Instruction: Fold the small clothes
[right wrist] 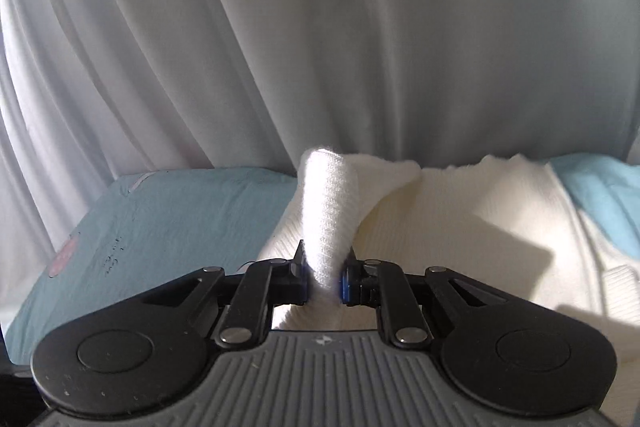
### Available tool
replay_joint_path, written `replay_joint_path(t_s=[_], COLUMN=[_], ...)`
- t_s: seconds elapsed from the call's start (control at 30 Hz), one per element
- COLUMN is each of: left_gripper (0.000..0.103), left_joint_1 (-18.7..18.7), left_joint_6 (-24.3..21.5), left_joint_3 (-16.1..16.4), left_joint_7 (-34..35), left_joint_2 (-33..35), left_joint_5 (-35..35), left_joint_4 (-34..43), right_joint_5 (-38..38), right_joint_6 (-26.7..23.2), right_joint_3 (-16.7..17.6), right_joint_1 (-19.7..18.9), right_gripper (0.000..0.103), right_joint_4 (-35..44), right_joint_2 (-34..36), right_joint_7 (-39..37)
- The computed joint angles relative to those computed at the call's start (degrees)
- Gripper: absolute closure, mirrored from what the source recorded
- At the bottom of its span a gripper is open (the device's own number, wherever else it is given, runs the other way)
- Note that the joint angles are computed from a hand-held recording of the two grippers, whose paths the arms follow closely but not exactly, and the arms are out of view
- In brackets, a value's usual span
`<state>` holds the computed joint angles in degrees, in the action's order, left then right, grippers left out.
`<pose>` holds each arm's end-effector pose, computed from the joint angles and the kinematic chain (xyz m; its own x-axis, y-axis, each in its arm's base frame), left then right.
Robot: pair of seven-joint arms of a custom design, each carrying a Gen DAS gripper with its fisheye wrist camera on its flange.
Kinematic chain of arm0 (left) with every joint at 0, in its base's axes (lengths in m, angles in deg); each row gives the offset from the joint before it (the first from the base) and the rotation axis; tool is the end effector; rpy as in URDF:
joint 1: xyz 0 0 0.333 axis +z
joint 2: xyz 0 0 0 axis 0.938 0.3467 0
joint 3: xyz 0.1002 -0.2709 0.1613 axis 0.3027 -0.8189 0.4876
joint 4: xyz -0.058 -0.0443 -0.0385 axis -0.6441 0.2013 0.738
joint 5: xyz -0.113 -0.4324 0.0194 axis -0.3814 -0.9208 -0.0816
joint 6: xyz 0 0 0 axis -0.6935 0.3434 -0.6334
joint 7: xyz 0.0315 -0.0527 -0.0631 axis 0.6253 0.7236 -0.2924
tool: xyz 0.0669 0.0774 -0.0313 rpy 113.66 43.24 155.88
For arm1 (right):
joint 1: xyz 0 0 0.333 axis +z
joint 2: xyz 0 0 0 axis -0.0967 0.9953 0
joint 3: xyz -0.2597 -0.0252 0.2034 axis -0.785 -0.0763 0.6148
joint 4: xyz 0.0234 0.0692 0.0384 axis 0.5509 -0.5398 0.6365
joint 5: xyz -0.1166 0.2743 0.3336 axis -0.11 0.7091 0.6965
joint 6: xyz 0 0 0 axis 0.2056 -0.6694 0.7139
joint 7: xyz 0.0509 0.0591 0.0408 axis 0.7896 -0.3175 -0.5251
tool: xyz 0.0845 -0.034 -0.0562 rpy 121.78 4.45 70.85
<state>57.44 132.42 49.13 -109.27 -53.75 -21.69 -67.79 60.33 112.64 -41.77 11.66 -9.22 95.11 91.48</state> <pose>0.5778 -0.2647 0.3819 0.4208 -0.8173 0.3935 -0.5535 -0.5751 -0.6024 0.7825 0.3412 0.3909 0.5614 -0.7797 -0.2772 -0.6281 -0.1834 -0.7562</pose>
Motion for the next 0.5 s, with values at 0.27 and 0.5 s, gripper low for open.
replay_joint_path(t_s=[0.27,0.5], left_gripper=[0.005,0.005], left_joint_1=[-1.4,-4.1], left_joint_6=[4.1,2.5], left_joint_3=[-0.3,1.3], left_joint_7=[11.9,11.3], left_joint_2=[6.2,6.2], left_joint_5=[-8.2,-6.2], left_joint_4=[5.0,5.9], right_joint_5=[-2.1,12.8], right_joint_6=[-2.8,-13.8], right_joint_3=[-3.5,3.5], right_joint_1=[-2.2,-10.6], right_gripper=[0.087,0.075], right_joint_4=[-2.2,1.0], right_joint_2=[0.2,2.5], right_joint_7=[7.5,9.3])
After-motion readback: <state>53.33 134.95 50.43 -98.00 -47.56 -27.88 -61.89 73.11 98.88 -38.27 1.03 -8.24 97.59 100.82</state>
